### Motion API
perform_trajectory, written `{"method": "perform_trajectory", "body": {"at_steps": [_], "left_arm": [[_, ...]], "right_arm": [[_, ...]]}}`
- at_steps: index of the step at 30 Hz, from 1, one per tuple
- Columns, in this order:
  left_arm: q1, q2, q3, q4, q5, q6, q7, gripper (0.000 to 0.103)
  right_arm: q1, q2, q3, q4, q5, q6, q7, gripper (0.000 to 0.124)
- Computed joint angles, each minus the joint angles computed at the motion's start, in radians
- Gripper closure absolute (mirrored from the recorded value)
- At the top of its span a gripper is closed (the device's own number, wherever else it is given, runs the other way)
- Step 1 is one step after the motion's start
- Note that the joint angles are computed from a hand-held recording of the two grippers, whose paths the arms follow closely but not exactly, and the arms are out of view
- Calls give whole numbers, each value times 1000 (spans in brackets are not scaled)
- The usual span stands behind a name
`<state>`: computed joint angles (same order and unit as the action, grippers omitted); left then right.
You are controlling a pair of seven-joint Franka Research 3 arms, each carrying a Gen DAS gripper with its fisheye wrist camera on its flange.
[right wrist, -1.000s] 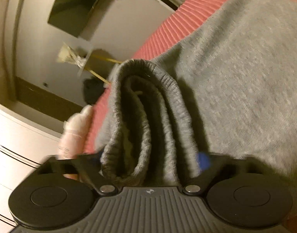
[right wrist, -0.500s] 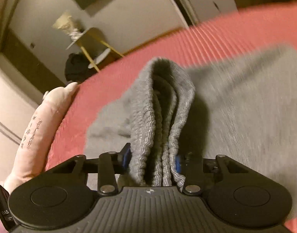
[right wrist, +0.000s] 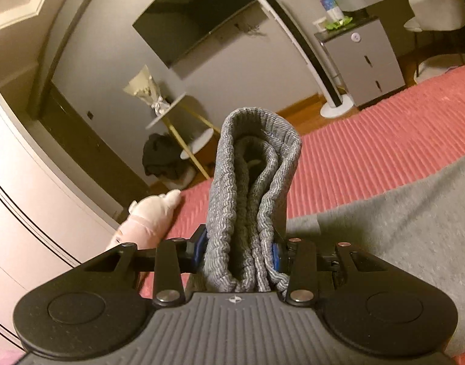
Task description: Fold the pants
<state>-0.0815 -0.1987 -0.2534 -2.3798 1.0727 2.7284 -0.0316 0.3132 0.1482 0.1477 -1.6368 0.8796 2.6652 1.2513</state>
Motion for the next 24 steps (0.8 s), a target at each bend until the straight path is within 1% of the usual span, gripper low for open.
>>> {"method": "perform_trajectory", "body": {"at_steps": [1,2,3,4,5,6,7,8,10,13,15,17,18,19,20,21,22,23,24], "left_arm": [[0,8,6,1,-14,13,4,6],[-3,17,12,6,-38,18,23,11],[-7,24,17,9,-68,17,54,25],[-9,29,29,4,-97,47,83,34],[-2,25,35,-7,-95,93,76,44],[14,19,26,-12,-53,118,35,48],[31,13,8,-9,14,124,-19,53],[37,7,-4,-5,60,121,-44,61],[31,3,-23,7,124,101,-63,69],[-3,17,-50,49,184,17,-57,70],[-33,34,-57,77,200,-32,-46,67],[-66,56,-61,103,194,-79,-32,53],[-82,67,-61,108,188,-96,-23,50],[-98,81,-55,119,155,-113,17,44],[-111,100,-44,125,94,-123,84,41],[-128,113,-38,141,18,-139,151,41],[-137,112,-27,141,-51,-136,205,41],[-141,91,-15,122,-102,-109,231,40],[-138,62,-3,96,-128,-59,229,38]], "right_arm": [[-6,-8,-1,-5,16,0,-4,85],[-13,-18,-4,-16,34,-3,-11,85],[-21,-33,-10,-32,52,-8,-20,85],[-24,-44,-14,-45,64,-2,-28,85],[-27,-52,-20,-54,68,11,-37,85],[-31,-60,-27,-64,69,16,-43,85],[-37,-65,-34,-70,79,12,-48,85],[-44,-70,-40,-78,94,3,-54,85],[-56,-79,-52,-100,113,5,-70,85],[-74,-87,-68,-135,156,16,-101,86],[-89,-92,-79,-157,185,26,-117,86],[-98,-94,-85,-181,208,44,-142,86],[-105,-93,-90,-193,214,51,-154,86],[-114,-87,-96,-196,223,41,-166,85],[-125,-84,-102,-203,231,23,-179,85],[-130,-72,-110,-210,184,31,-131,81],[-128,-65,-115,-224,104,71,-56,71],[-108,-65,-138,-251,-14,128,48,67],[-124,-67,-127,-267,-63,157,82,67]]}}
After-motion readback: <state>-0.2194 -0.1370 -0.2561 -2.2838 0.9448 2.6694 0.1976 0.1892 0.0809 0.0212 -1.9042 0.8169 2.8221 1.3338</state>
